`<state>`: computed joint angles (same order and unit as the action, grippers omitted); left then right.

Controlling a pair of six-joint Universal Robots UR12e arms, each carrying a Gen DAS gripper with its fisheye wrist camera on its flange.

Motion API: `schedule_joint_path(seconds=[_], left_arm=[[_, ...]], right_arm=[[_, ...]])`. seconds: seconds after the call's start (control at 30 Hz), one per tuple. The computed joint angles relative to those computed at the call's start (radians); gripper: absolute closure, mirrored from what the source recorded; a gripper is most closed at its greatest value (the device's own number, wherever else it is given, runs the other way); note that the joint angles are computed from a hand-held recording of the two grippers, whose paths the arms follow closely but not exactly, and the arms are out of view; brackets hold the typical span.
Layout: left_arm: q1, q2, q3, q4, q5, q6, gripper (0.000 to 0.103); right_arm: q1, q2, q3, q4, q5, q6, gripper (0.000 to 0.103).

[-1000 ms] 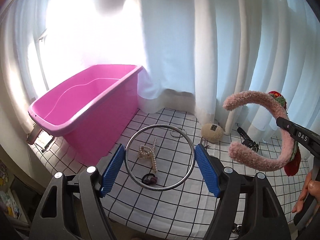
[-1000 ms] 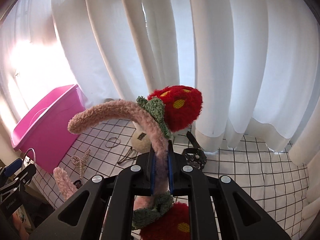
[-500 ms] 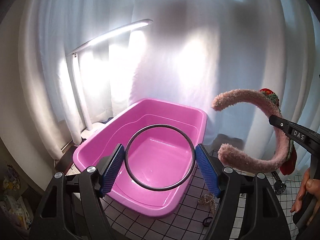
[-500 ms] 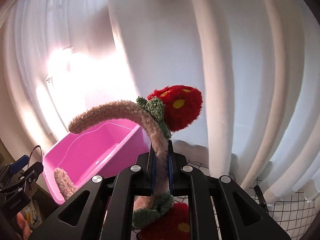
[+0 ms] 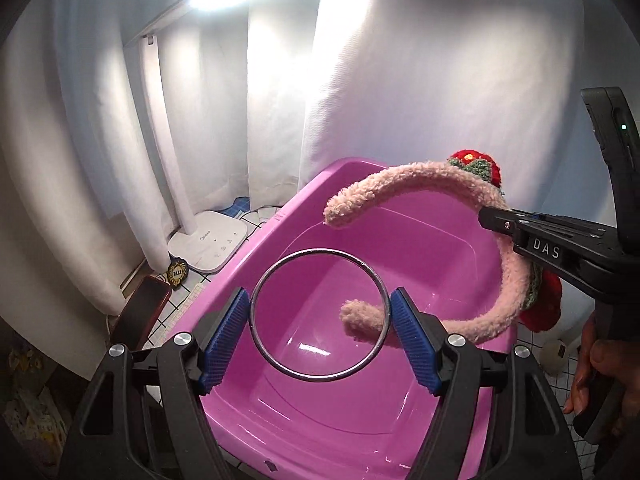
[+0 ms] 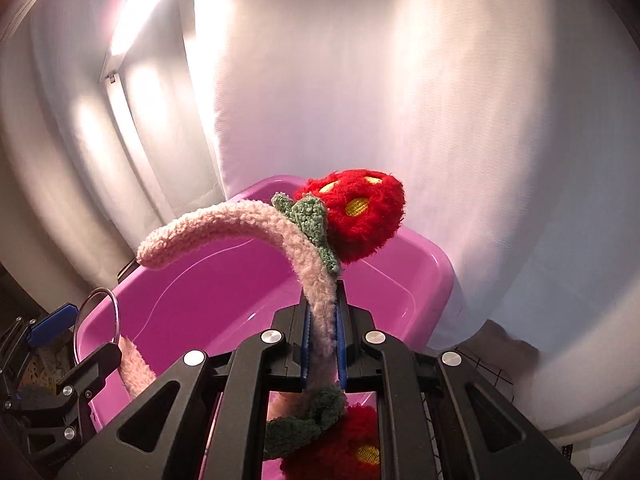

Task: Organize jewelry
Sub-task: 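Lift the headband with the right gripper and carry it into the pink tub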

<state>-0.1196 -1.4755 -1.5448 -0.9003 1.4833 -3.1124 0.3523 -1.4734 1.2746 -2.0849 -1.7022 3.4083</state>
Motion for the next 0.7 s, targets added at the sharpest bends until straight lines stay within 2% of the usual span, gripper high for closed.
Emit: schedule_joint_path(seconds=[0.2, 0.5, 0.7], left_arm=[[-0.004, -0.063, 0.071, -0.164, 0.034, 0.019, 0.033], [0.003, -0.131, 0.162, -0.380, 0.027, 0.015, 0.033], [0.005, -0.162, 0.196, -0.455, 0.012, 0.017, 0.033]], right_arm=[[-0.013, 0.078, -0.086, 0.168, 0.044, -0.037, 0.093], [-0.032, 0.182, -0.210, 0.417, 0.086, -0.062, 0.093], [-0.036, 0.225, -0.265, 0.529, 0.114, -0.074, 0.093]])
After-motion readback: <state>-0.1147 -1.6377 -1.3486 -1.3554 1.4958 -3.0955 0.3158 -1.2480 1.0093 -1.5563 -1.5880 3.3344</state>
